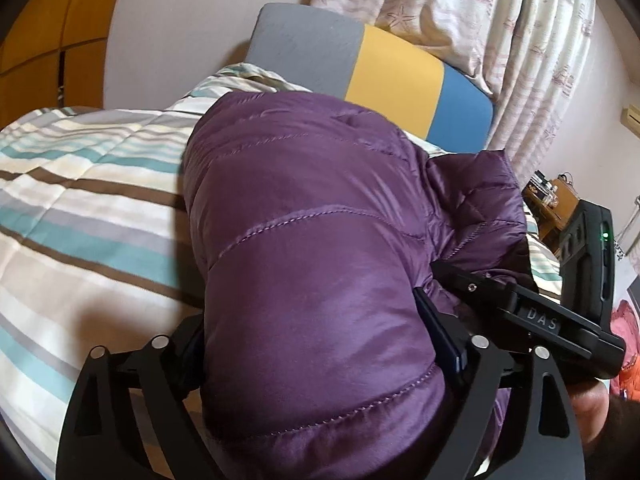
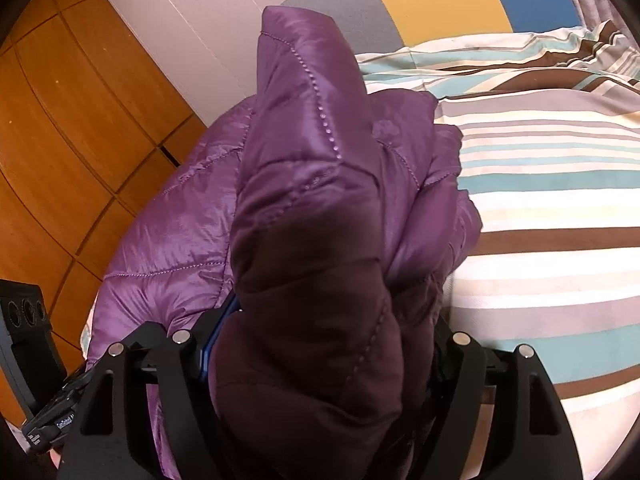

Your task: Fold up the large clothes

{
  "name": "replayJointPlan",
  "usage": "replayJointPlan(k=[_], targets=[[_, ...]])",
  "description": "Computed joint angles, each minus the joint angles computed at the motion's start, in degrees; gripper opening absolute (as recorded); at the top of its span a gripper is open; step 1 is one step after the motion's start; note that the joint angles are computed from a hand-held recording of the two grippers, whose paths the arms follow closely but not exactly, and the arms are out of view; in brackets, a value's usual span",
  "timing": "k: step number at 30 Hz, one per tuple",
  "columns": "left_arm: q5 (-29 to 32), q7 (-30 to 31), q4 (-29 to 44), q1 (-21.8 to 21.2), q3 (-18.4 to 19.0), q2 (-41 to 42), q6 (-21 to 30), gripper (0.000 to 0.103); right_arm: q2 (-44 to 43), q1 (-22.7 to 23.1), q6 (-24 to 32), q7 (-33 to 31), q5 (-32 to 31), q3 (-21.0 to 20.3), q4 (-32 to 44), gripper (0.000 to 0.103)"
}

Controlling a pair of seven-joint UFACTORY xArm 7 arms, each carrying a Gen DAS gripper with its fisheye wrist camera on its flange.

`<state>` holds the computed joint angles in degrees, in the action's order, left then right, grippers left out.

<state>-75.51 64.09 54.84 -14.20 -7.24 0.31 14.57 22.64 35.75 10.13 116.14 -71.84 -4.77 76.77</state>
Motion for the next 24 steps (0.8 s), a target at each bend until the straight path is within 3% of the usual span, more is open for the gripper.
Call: replayJointPlan(k=[2, 5, 9, 12, 16, 17, 20, 24], targets=[[1.1, -1.1, -0.4, -0.2, -0.1, -0.2, -0.7, 0.09, 0.0, -1.6, 2.5, -2.6, 2.4, 2.6, 0.4, 0.076], [3.9, -3.8, -0.7, -0.1, 0.1, -0.6, -0.4, 0.09, 2.8, 0.4, 5.8, -8.8, 9.6, 2.5, 5.0, 0.083], [4.4, -5.6, -0.8, 0.3, 0.6, -1.7, 0.8, 0.09, 0.0, 4.2, 6.6, 1.3, 4.6, -1.4, 2.4, 0.087], [-0.6, -0.8, -1.4, -0.6, 0.8, -3.1, -1.3, 0.09, -2.9, 4.7, 11.8, 2.4, 2.2, 0.4, 0.4, 0.09], [-4.6, 6.7, -1.8, -2.7, -0.2, -3.2, -9.3, 0.097, -4.8, 3.9, 20.7, -2.4, 4.7, 4.3, 0.1, 0.093], [-2.7, 5.8, -1.9, -3.0, -0.4, -2.6, -10.6, 0.098, -4.6, 3.5, 23.2, -4.7, 6.3, 5.5, 0.7, 0.094], [9.1, -6.3, -2.0, -2.4, 0.0, -0.5, -8.9, 0.099, -2.0, 2.8, 30.4, -12.7, 11.0, 8.0, 4.5, 0.094], [13.3, -12.4, -0.8, -0.4, 0.0, 1.6, -4.4, 0.099, -0.8, 3.6, 34.2, -16.0, 12.0, 8.3, 5.1, 0.094]])
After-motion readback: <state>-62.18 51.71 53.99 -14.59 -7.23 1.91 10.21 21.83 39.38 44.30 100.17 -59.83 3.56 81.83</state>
